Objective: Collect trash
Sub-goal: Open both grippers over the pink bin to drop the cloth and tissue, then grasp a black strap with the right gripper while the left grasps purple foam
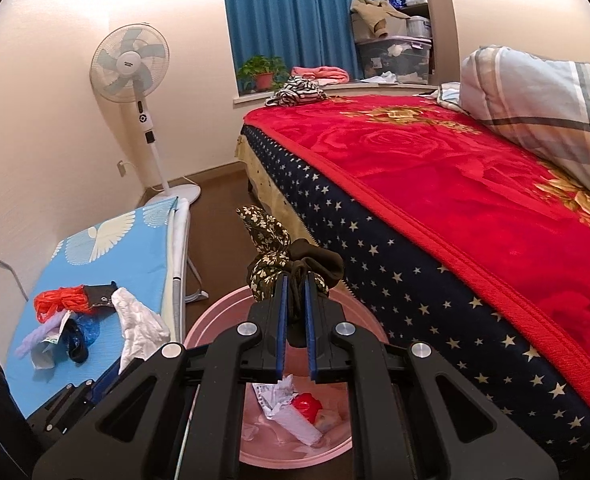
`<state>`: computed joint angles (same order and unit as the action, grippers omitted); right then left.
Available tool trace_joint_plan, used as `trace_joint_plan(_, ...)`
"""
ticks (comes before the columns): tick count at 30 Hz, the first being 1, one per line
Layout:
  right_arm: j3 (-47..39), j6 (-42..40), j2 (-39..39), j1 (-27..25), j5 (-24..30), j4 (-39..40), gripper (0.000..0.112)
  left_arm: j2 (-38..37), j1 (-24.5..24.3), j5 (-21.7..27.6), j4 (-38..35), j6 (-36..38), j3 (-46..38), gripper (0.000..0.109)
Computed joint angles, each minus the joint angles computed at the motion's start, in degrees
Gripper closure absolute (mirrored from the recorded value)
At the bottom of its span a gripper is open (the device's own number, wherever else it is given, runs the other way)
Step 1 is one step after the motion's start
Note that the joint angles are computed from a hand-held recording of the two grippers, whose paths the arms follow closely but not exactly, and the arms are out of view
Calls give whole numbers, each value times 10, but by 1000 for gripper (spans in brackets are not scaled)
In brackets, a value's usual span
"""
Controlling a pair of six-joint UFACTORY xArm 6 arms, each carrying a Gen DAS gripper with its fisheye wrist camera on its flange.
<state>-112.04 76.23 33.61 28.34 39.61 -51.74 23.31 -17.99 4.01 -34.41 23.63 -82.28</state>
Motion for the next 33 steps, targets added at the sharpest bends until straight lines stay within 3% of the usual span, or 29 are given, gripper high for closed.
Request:
trace_joint_plan(16,7,8,-5,-2,10,-1,102,16,-16,26,-42,41,-27,95)
trace_joint_plan(18,8,8,-5,-3,7,5,95,18,-15,25,-24,25,-27,93)
trace_joint_plan(19,6,10,-5,-3,13,7,88,21,-13,36,-17,17,-32,87)
trace_joint_plan(20,7,18,-6,-1,21,1,74,24,-10,54,-29,24,-38,81)
trace_joint_plan(21,11,30,-10,0,27,-8,67,26,-7,62,-31,20,-39,80)
trace_joint_plan(33,-3,27,-2,15,9,-9,66,-35,12,5,-71,53,38,80)
